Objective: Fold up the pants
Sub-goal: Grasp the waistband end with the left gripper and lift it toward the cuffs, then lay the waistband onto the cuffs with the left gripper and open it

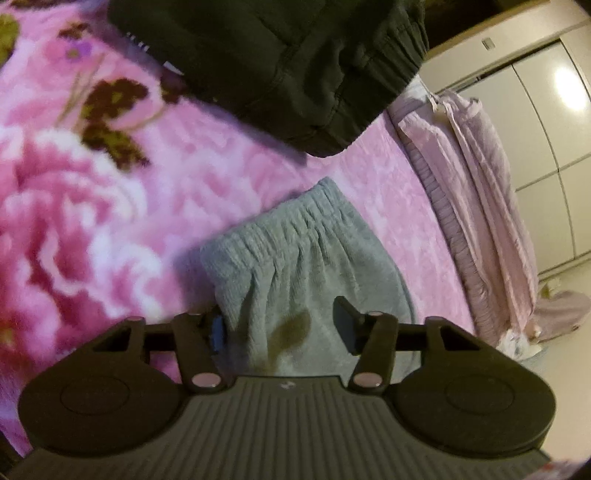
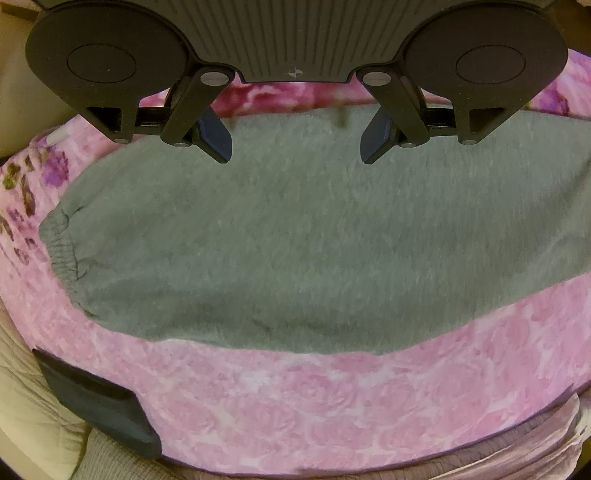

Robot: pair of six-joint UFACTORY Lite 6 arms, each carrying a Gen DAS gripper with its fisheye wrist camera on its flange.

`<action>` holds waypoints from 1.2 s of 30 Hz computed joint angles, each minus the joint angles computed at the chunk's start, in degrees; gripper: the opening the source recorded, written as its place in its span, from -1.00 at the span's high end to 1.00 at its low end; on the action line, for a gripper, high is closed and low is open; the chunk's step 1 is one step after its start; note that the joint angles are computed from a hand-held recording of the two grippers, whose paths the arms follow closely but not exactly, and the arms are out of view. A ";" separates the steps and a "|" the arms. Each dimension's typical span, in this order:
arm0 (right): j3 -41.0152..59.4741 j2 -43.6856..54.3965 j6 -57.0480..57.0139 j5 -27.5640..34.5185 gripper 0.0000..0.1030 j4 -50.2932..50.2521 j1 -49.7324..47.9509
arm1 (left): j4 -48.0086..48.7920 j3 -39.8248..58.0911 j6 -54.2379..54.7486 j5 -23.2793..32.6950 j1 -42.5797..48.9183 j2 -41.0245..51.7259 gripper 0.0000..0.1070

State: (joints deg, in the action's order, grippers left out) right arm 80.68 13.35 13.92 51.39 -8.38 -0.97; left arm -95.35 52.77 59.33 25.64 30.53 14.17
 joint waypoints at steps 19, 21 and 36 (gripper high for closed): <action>-7.60 -8.15 -7.99 -5.05 -0.43 1.93 -15.02 | 103.13 19.01 -76.39 -12.80 -35.61 -9.30 0.83; -7.96 -8.97 -10.42 -5.44 -0.43 3.31 -18.01 | 115.12 21.18 -88.24 -12.62 -44.17 -8.85 0.83; -11.93 -9.86 -40.57 -8.57 -0.43 33.83 -34.86 | 96.61 23.82 -75.75 -11.16 -68.16 7.37 0.28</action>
